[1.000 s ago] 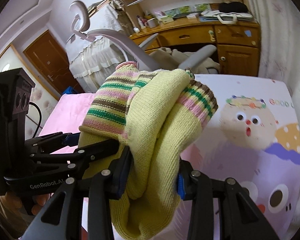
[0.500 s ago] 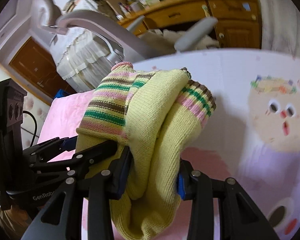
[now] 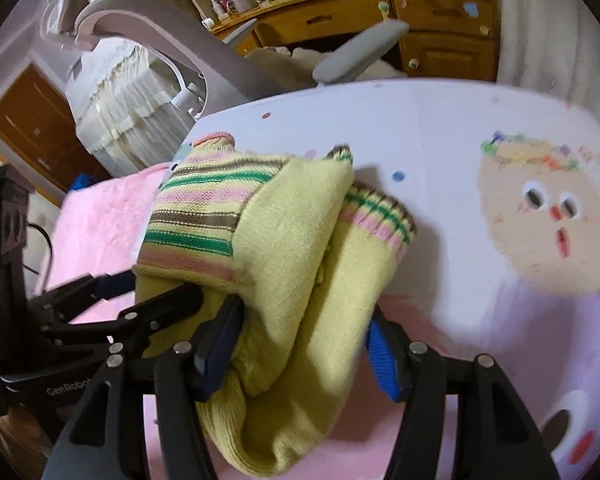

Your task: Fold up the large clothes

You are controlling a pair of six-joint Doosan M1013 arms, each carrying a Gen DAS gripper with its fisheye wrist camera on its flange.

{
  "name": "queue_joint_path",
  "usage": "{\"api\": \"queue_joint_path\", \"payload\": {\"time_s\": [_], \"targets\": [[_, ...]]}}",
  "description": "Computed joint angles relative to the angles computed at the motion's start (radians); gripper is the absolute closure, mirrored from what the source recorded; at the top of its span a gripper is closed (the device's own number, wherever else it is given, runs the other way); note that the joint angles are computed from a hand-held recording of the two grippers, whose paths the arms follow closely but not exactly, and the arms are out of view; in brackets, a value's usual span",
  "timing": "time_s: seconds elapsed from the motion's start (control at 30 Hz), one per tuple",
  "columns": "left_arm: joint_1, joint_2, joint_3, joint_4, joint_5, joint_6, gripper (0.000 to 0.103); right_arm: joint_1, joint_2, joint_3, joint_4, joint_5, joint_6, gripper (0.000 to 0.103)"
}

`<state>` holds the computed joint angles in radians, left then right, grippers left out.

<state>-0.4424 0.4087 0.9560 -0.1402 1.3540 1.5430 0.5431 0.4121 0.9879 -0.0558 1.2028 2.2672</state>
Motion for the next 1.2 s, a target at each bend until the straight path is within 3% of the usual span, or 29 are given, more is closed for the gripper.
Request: {"api": "queue_joint_path", "payload": {"time_s": [0.17,0.23,0.3,0.83,1.2], "targets": [[0.0,-0.006,-0.01,0.009,0.014,0.006,0.033,0.034,0.016,-0.048,-0.153,0.09,-0.01,0.042],[0.0,-0.002,-0.026,0.015,0.038,-0.005,0.019,0.035,0.021,-0.057,-0.161,0.115,-0.017,0.042],[0.0,-0.003,-0.034,0.019,0.05,-0.02,0.013,0.037,0.026,-0.068,-0.17,0.133,-0.01,0.042],[-0.017,-0.08,-0.042,0.036,0.073,-0.093,0.013,0.092,0.0,-0.132,-0.247,0.246,0.102,0.042],[-0.046,-0.155,-0.029,0.07,0.109,-0.132,0.01,0.174,-0.04,-0.173,-0.36,0.34,0.204,0.042]]}}
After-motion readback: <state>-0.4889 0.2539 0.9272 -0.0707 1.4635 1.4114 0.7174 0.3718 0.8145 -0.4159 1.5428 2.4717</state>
